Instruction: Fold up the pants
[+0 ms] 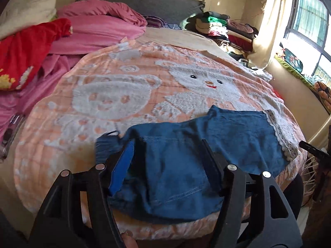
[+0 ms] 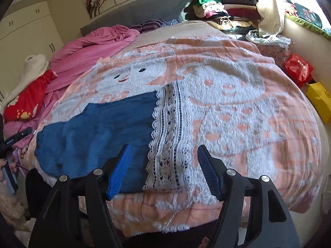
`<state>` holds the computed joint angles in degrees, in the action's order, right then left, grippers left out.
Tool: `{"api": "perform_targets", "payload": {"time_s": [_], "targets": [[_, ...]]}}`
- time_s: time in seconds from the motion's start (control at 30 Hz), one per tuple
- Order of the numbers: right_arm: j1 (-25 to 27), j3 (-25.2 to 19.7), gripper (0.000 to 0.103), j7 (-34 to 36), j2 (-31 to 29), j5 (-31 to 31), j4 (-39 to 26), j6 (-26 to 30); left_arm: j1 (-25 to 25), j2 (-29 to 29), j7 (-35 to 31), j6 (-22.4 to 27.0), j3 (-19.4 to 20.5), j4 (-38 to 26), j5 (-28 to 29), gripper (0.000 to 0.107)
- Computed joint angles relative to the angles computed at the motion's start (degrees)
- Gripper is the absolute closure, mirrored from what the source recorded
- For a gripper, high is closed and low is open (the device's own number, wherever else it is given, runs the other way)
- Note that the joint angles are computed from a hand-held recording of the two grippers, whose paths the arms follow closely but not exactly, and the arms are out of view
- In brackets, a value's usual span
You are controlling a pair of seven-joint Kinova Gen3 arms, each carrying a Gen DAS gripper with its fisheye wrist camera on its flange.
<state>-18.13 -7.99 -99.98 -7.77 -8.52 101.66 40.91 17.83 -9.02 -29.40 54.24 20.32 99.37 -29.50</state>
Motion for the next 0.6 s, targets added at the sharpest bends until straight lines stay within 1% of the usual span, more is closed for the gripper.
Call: {"api": "perform_targets", "payload": {"time_s": [0.03, 0.07, 0.1, 0.13, 0.17, 0.2, 0.23, 0.27, 0.3, 0.33, 0.37, 0.4, 0.43, 0.47, 0.5, 0.53, 0.57, 0.6], "targets": [[0.2, -0.97, 0.038, -2.02, -0.1, 1.45, 0.35, 0.16, -0.6, -1.17, 0.94, 1.58, 0.5, 0.97, -0.09, 0.049], [0.11, -1.75, 0.038, -3.45, -0.16, 2.59, 0.54, 0.36, -0.45, -2.16, 1.41, 2.24, -0.06, 1.86, 0.52, 0.049], [-0.03, -2.3, 0.038, -4.53, -0.45, 3.6, 0.9, 0.19, -0.31, -3.51, 1.44, 1.96, -1.18, 3.16, 2.02, 0.049], [-0.15, -3.14, 0.038, -6.04, -0.71, 5.09, 1.08, 0.09, -1.18, -4.66, 1.11, 1.37, -1.62, 4.27, 3.95, 0.048], [-1.28, -3.23, 0.038, -7.48, -0.76, 6.71, 0.97, 0.24, -1.99, -5.53, 1.43, 1.12, -1.77, 5.29, 5.12, 0.046], [-3.09, -2.67, 0.038, -9.36, -0.89, 8.55, 1.08, 0.06, -2.74, -6.07, 1.64, 0.92, -1.53, 6.06, 5.88, 0.042], [-3.85, -2.64, 0.038, -10.76, -0.86, 9.88, 1.02, -0.06, -3.32, -6.59, 1.33, 0.55, -1.7, 6.86, 6.98, 0.041], [-3.73, -3.68, 0.032, -13.09, -0.59, 12.05, 0.73, 0.39, -3.88, -6.8, 1.06, -0.21, -2.07, 7.52, 8.39, 0.041], [-2.56, -5.55, 0.026, -15.42, -0.12, 14.38, 0.15, 1.47, -4.15, -6.92, 0.31, -1.83, -2.8, 8.34, 10.09, 0.041], [-0.35, -8.16, 0.024, -17.73, 0.38, 16.71, -0.62, 3.04, -4.67, -6.81, -0.11, -2.99, -3.07, 8.93, 11.27, 0.04], [1.13, -9.71, 0.024, -19.32, 0.79, 18.38, -0.93, 3.88, -5.29, -6.34, -0.16, -3.37, -2.86, 9.08, 12.02, 0.04], [1.72, -10.19, 0.024, -20.44, 1.01, 19.11, -0.83, 3.79, -5.65, -5.76, -0.34, -4.31, -2.86, 9.46, 12.79, 0.04], [1.47, -9.62, 0.024, -20.77, 1.23, 18.92, -0.72, 3.52, -6.08, -5.05, -0.37, -4.89, -2.67, 9.61, 13.07, 0.039], [0.52, -7.99, 0.024, -20.19, 1.76, 17.99, -1.14, 4.19, -6.53, -4.18, 0.22, -5.04, -2.22, 9.57, 12.85, 0.039], [-1.48, -5.42, 0.024, -19.03, 2.61, 16.83, -1.82, 5.14, -5.91, -2.96, 1.5, -5.03, -2.35, 9.29, 11.97, 0.04], [-2.85, -3.91, 0.025, -18.67, 3.13, 16.6, -1.97, 5.16, -5.83, -1.79, 3.6, -4.1, -1.41, 8.61, 10.15, 0.055], [-3.37, -3.46, 0.025, -19.08, 3.78, 17.3, -2.46, 6.04, -6.71, 0.0, 4.8, -2.23, 0.57, 7.41, 7.82, 0.069], [-3.34, -4.08, 0.025, -20.23, 4.73, 18.94, -3.32, 7.84, -6.69, 1.05, 5.07, -0.78, 1.5, 6.33, 6.06, 0.072]]}}
